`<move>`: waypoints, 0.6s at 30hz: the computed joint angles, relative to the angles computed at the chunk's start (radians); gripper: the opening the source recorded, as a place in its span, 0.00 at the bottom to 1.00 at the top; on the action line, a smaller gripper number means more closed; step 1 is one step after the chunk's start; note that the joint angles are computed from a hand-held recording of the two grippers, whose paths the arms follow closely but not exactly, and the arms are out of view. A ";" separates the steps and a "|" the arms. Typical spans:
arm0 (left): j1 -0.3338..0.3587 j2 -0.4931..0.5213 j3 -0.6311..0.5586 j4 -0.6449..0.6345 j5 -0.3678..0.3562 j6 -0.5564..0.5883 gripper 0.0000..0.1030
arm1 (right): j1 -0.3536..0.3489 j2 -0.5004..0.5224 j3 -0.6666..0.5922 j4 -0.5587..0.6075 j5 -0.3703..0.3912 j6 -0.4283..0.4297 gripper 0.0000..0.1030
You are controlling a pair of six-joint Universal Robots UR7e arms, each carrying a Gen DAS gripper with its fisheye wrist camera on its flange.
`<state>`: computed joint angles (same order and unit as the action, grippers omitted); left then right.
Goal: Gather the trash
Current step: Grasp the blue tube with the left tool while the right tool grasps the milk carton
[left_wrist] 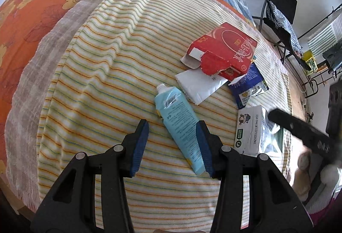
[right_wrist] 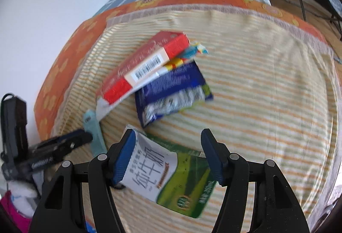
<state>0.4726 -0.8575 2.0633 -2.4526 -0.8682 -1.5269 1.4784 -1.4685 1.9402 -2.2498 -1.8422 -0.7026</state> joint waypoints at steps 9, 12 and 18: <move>0.010 0.069 -0.105 0.138 0.033 0.032 0.60 | -0.035 -0.103 0.015 0.181 0.018 -0.121 0.61; 0.014 0.089 -0.139 0.200 0.047 0.042 0.60 | -0.010 -0.134 0.086 0.097 -0.046 -0.224 0.62; 0.013 0.133 -0.198 0.316 0.079 0.081 0.56 | 0.035 -0.138 0.192 -0.085 -0.136 -0.344 0.68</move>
